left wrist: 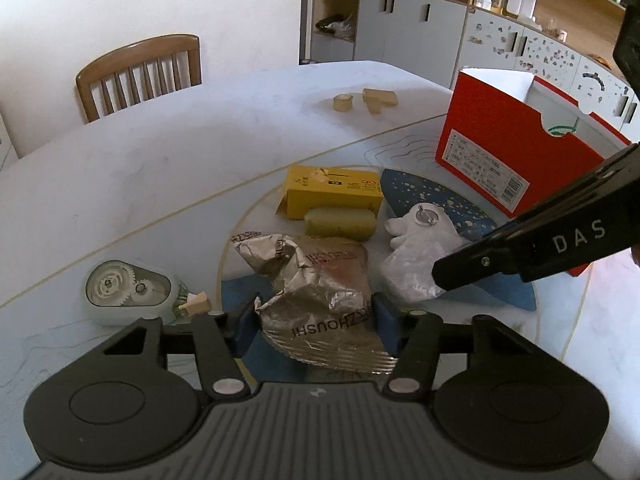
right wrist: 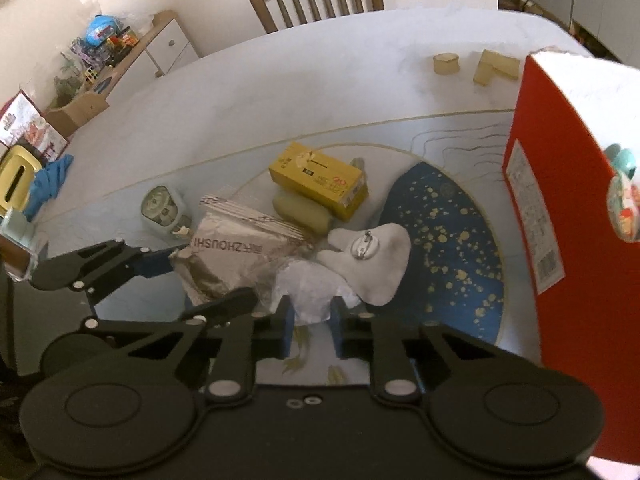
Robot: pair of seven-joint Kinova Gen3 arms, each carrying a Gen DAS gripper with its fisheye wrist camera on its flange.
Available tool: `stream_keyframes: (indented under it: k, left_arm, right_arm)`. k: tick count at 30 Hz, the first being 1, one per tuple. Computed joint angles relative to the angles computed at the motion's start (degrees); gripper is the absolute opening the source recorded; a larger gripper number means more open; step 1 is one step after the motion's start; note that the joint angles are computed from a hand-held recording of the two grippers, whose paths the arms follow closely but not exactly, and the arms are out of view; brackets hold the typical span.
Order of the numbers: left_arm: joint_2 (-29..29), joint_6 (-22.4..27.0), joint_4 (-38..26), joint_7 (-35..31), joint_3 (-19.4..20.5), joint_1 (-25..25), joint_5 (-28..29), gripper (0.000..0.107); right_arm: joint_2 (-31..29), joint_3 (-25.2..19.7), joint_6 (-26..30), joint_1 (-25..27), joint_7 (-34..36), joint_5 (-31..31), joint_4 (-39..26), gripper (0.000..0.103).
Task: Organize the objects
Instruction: 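Grasp the silver snack bag with the left gripper while the right grasps the white plastic bag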
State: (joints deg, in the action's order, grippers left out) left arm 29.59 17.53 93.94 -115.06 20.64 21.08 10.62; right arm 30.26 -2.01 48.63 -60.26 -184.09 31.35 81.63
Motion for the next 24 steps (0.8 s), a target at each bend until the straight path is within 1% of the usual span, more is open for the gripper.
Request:
stream_keyframes:
  k: [3,5,7,9,12,15,18,20,22,24]
  left_arm:
    - [-0.5,1.0,0.3,-0.4,1.7,-2.0,1.8,0.056]
    - [-1.3,0.8,1.0,-0.7,2.1,-2.5,2.6,0.056]
    - [-2.0,1.4,1.4,-0.6,2.2,-2.8,3.5,0.056]
    - [-2.8,2.2,1.6,0.1,1.5,-2.4,4.1,0.056]
    - [-4.1,2.8,2.4,0.1,2.0,-3.3,5.8,0.056]
    - [-5.8,3.1,3.3,0.8,1.3,-3.0,6.7,0.056]
    - [-7.5,3.5,4.1,-0.2,2.4,-4.3,8.9,0.056]
    - [-8.5,3.6,4.6,-0.2,2.1,-4.1,9.8,0.056]
    - [-9.7,3.6,5.2,0.7,1.2,-3.6,10.5,0.056]
    - [-10.8,3.4,6.0,2.3,-0.1,-2.7,10.6,0.056]
  right_arm:
    - [-0.7,0.6,0.1,-1.3,-1.8,1.3,0.8,0.01]
    - [-1.5,0.7,0.1,-2.1,-3.5,2.5,1.6,0.008]
    - [-2.3,0.5,0.1,-2.7,-4.9,3.6,2.4,0.007]
    - [-3.2,0.3,0.5,-3.6,-6.5,5.1,3.2,0.006]
    - [-4.5,-0.3,1.4,-4.7,-8.8,7.5,4.1,0.003]
    - [-5.4,-1.5,4.0,-5.7,-9.6,9.5,4.1,0.002]
    - [-7.0,-2.7,4.8,-6.0,-10.9,11.4,5.1,0.001]
    - [-7.9,-3.7,4.0,-5.6,-10.8,12.7,6.3,0.002]
    - [-8.1,-4.8,2.9,-4.3,-9.5,12.2,6.7,0.002]
    - [-8.1,-5.3,0.7,-3.4,-9.1,12.0,7.7,0.006]
